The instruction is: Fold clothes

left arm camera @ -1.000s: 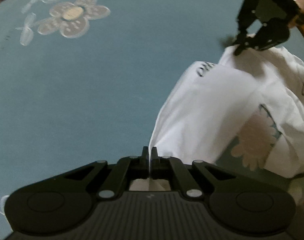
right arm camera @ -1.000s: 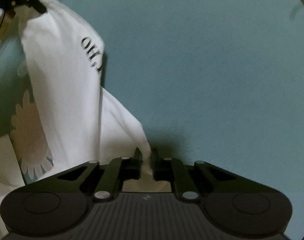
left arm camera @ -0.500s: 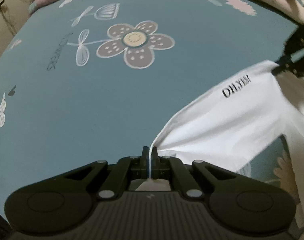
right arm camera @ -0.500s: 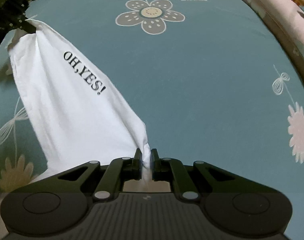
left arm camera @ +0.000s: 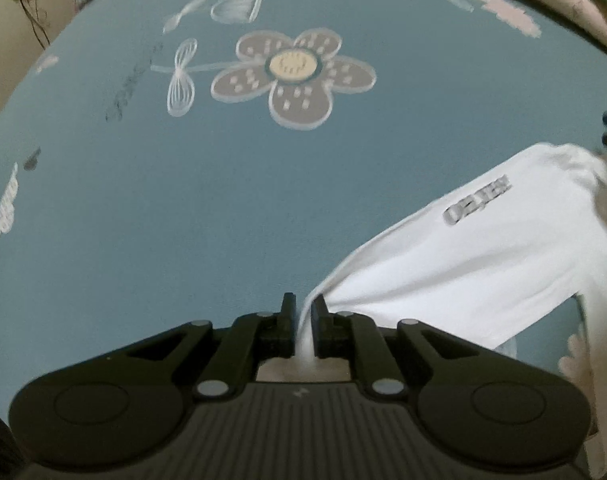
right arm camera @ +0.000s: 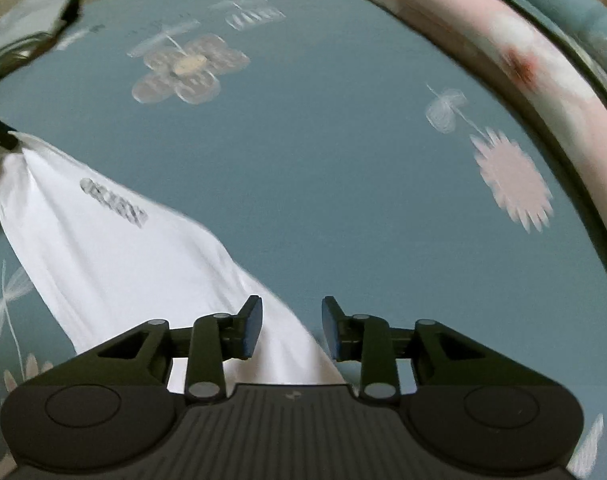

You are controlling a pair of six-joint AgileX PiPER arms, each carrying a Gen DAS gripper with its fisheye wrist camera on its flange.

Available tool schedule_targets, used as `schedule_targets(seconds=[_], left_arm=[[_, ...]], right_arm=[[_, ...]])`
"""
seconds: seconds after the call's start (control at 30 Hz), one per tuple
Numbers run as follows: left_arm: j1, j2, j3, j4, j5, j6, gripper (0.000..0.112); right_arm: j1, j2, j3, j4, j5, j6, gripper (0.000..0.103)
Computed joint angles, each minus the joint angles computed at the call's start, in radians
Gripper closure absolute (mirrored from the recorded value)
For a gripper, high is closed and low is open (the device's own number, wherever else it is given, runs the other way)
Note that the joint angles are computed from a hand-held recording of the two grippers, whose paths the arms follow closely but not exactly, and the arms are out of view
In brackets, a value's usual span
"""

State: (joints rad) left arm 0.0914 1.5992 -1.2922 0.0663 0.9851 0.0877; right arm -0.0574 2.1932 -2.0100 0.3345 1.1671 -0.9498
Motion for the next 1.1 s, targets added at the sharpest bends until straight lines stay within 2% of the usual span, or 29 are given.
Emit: schedule_targets(seconds=[0.1,0.17,0.2,0.27,0.37,0.47,0.5,0.57,0.6,0.63,0.73,0.8,0.83,0.9,1.0,1.07,1.1], left_arm=[[-0.034,-0.036,-0.016,-0.017,-0.001,0.025,0.096],[-0.054,-0.050,-0.018,-0.047,0.000,0.056,0.092],[-0.068,-0.051,-0.016,-0.058,0.000,0.063,0.091],[-0.099,-0.051,-0.005,-0.073,-0.005,0.074,0.091],[-0.136,-0.051,0.028,-0.145,-0.014,0.101,0.091],[-0.191,-0.025,0.055,-0.196,-0.041,0.093,0.091],[-0.214,-0.020,0.064,-0.204,-0.049,0.085,0.091],[-0.256,-0.008,0.084,-0.222,-0.075,0.069,0.091],[-0.273,-0.001,0.092,-0.230,-0.089,0.062,0.091],[-0.287,0.004,0.098,-0.239,-0.102,0.055,0.091],[-0.314,0.023,0.112,-0.258,-0.144,0.013,0.091],[-0.323,0.047,0.105,-0.263,-0.157,-0.010,0.091],[-0.326,0.058,0.102,-0.266,-0.165,-0.014,0.091],[-0.337,0.079,0.099,-0.243,-0.193,-0.031,0.091],[-0.355,0.123,0.078,-0.193,-0.206,-0.069,0.082],[-0.368,0.146,0.062,-0.168,-0.190,-0.092,0.081],[-0.374,0.147,0.062,-0.160,-0.191,-0.090,0.080]], right_arm=[[-0.026,0.006,0.026,-0.034,0.013,0.026,0.067],[-0.028,-0.001,0.066,-0.042,-0.038,0.025,0.068],[-0.025,-0.008,0.105,-0.046,-0.096,0.033,0.068],[-0.025,0.016,0.099,-0.016,-0.126,0.053,0.068],[-0.050,0.091,0.004,0.066,-0.065,0.036,0.067],[-0.036,0.154,-0.082,0.031,0.021,-0.045,0.067],[-0.028,0.155,-0.074,0.014,0.022,-0.072,0.067],[-0.019,0.129,-0.036,-0.005,-0.007,-0.094,0.082],[-0.013,0.118,-0.022,-0.019,-0.037,-0.089,0.100],[-0.009,0.098,0.012,-0.021,-0.094,-0.091,0.100],[-0.004,0.101,0.014,-0.050,-0.174,-0.021,0.099],[-0.006,0.121,-0.014,-0.061,-0.151,0.027,0.096],[-0.013,0.096,0.024,-0.041,-0.172,0.019,0.091],[-0.037,0.054,0.063,0.021,-0.146,-0.005,0.088],[-0.069,-0.015,0.141,0.086,-0.103,-0.034,0.088],[-0.081,-0.046,0.188,0.097,-0.062,-0.042,0.087],[-0.075,-0.057,0.224,0.078,-0.078,-0.045,0.087]])
